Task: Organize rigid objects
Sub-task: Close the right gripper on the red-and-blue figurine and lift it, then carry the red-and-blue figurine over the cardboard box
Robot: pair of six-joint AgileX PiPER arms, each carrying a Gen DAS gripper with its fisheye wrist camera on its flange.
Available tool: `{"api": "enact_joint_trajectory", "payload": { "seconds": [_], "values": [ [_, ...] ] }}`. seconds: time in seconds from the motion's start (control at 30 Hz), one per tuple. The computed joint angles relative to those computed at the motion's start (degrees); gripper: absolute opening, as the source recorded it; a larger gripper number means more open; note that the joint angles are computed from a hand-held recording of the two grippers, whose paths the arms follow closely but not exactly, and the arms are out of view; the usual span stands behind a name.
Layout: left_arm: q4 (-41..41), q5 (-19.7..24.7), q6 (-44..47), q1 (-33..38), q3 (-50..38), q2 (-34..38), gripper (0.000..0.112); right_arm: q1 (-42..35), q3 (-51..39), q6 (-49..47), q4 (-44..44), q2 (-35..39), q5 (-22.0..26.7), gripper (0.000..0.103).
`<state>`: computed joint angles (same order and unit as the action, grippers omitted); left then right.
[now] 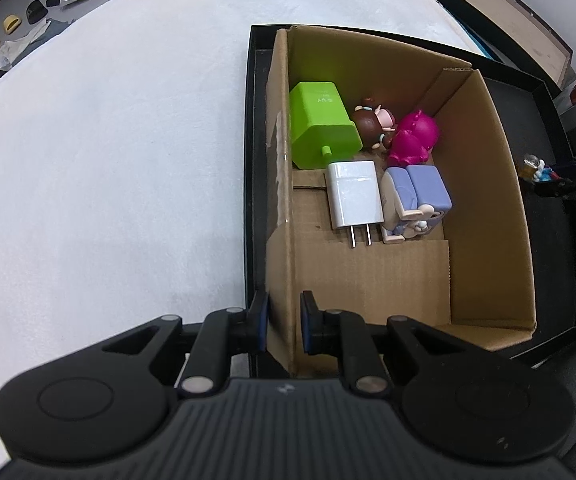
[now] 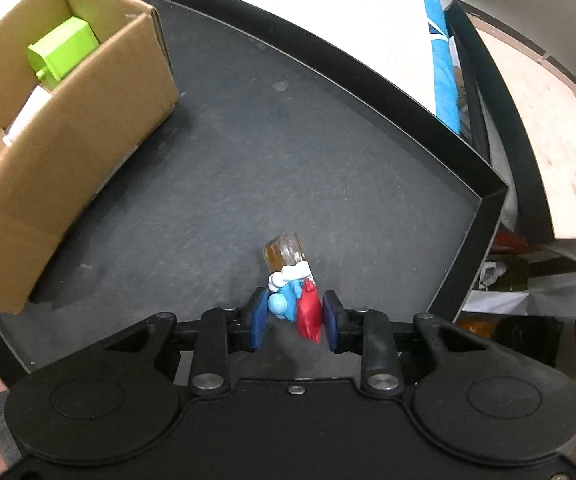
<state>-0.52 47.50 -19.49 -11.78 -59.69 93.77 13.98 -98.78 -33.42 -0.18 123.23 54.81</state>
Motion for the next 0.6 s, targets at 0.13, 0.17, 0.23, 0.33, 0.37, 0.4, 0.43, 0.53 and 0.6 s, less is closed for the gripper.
{"api": "enact_joint_trajectory", "payload": {
  "seconds": [0.13, 0.17, 0.23, 0.33, 0.37, 0.4, 0.43, 0.53, 0.6],
  "values": [
    [0.09, 0.10, 0.19, -0.18, 0.02, -0.10, 0.015, 0.43, 1.44, 0.22, 1.42, -3.20, 1.31, 0.028],
    [0.01, 0.17, 0.38, -0.17, 0.00, -0.08, 0.015, 0.61, 1.50, 0.43, 1.31, -3.68, 1.45, 0.028],
    [-0.70, 0.26, 1.37, 0.09, -0.05, 0.03, 0.015, 1.19, 1.48, 1.40, 1.30, -4.67, 2.15, 0.028],
    [-1.27, 0.08, 2.38, 0.26, 0.31, -0.21, 0.015, 1.72, 1.03, 3.04, 2.38, -6.24, 3.49, 0.028],
    [-1.31, 0.04, 2.58, 0.25, 0.44, -0.32, 0.015, 1.84, 0.58, 3.79, 2.99, -6.85, 4.40, 0.028],
    [-1.26, -0.05, 2.66, 0.21, 0.56, -0.43, 0.015, 1.96, 0.32, 4.24, 3.70, -7.56, 5.09, 0.028],
    [-1.33, -0.10, 2.85, 0.28, 0.69, -0.59, 0.015, 2.08, -0.05, 4.53, 4.35, -8.08, 5.68, 0.028],
    [-3.52, -0.77, 3.96, 1.74, 1.33, -1.18, 0.015, 2.69, -1.45, 5.68, 5.74, -9.35, 7.47, 0.028],
    [-5.53, -1.84, 5.00, 3.15, 2.43, -2.01, 0.014, 3.19, -2.57, 6.43, 6.55, -10.06, 8.68, 0.028]
  ]
}}
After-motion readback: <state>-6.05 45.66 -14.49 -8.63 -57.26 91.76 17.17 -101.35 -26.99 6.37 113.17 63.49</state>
